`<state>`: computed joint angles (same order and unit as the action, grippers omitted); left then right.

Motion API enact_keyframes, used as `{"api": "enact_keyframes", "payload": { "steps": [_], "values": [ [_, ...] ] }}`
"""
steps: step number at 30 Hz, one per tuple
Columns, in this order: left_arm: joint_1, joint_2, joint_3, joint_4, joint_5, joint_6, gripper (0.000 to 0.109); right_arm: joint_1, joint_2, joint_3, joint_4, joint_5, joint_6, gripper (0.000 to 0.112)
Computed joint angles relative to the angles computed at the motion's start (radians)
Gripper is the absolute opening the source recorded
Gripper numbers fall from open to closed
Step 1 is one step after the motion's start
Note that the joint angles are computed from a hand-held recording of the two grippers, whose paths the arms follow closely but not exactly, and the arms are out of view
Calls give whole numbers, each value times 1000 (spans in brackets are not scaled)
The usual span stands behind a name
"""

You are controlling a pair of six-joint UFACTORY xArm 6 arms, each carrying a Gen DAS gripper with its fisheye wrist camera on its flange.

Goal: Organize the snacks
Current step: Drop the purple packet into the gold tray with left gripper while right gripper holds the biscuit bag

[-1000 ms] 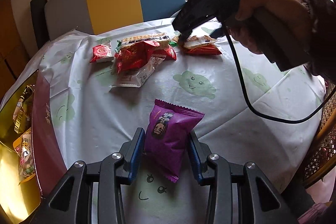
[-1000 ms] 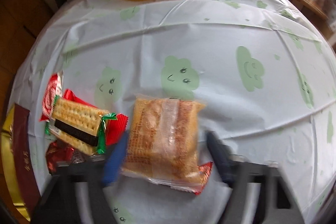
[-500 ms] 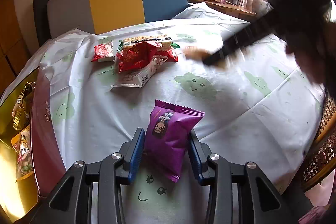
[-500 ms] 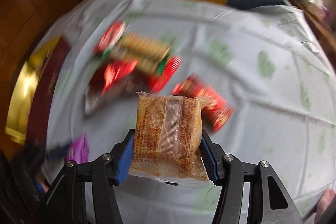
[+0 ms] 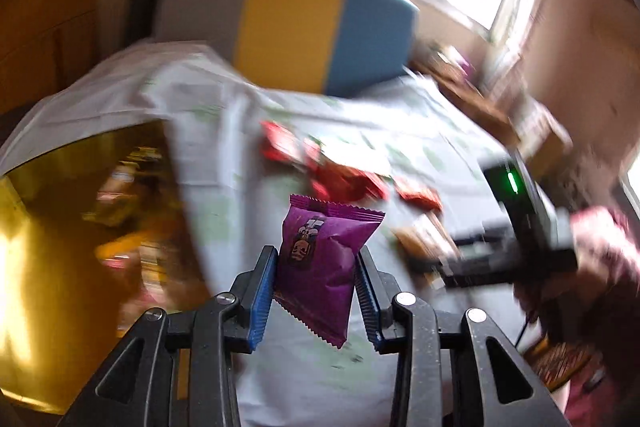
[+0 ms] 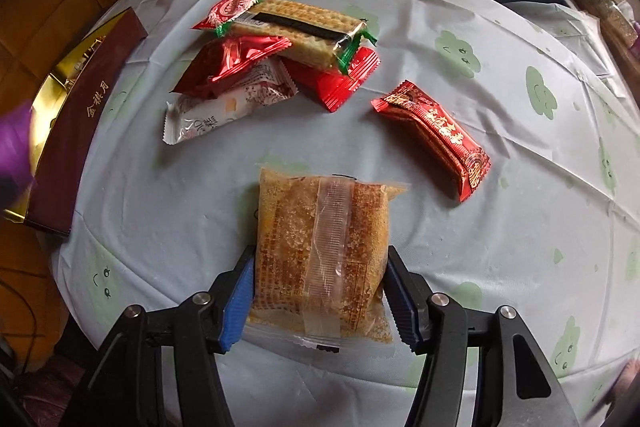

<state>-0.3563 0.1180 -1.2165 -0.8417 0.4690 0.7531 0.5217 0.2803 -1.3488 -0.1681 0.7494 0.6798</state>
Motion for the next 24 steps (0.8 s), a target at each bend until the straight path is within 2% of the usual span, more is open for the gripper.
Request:
{"api": "enact_keyframes", "payload": {
  "steps": [3,7,9,10,13,15,18,20,24],
  "values": [
    [67,32,-57,30,29,-125,39,-1,-8,6,-10,5,-1,62],
    [152,100,-127,169,72,-395,39,2,-2,-2,-21,12,6,62],
    [183,143,-175,210,106,-486,39,4,7,-13,-24,15,10,62],
    [191,156,-188,218,115,-503,39,5,9,-15,-27,16,13,62],
    [203,260,-322,370,191,-607,39,6,9,-14,-31,14,20,62],
    [202,311,-391,422,222,-620,39,5,9,-13,-31,12,21,62],
    [192,415,-543,509,293,-644,39,5,10,-14,-33,12,22,63],
    [183,494,-649,603,327,-715,38,5,10,-14,-34,10,21,63],
    [182,576,-757,703,339,-816,38,6,11,-15,-43,15,21,63]
  ]
}}
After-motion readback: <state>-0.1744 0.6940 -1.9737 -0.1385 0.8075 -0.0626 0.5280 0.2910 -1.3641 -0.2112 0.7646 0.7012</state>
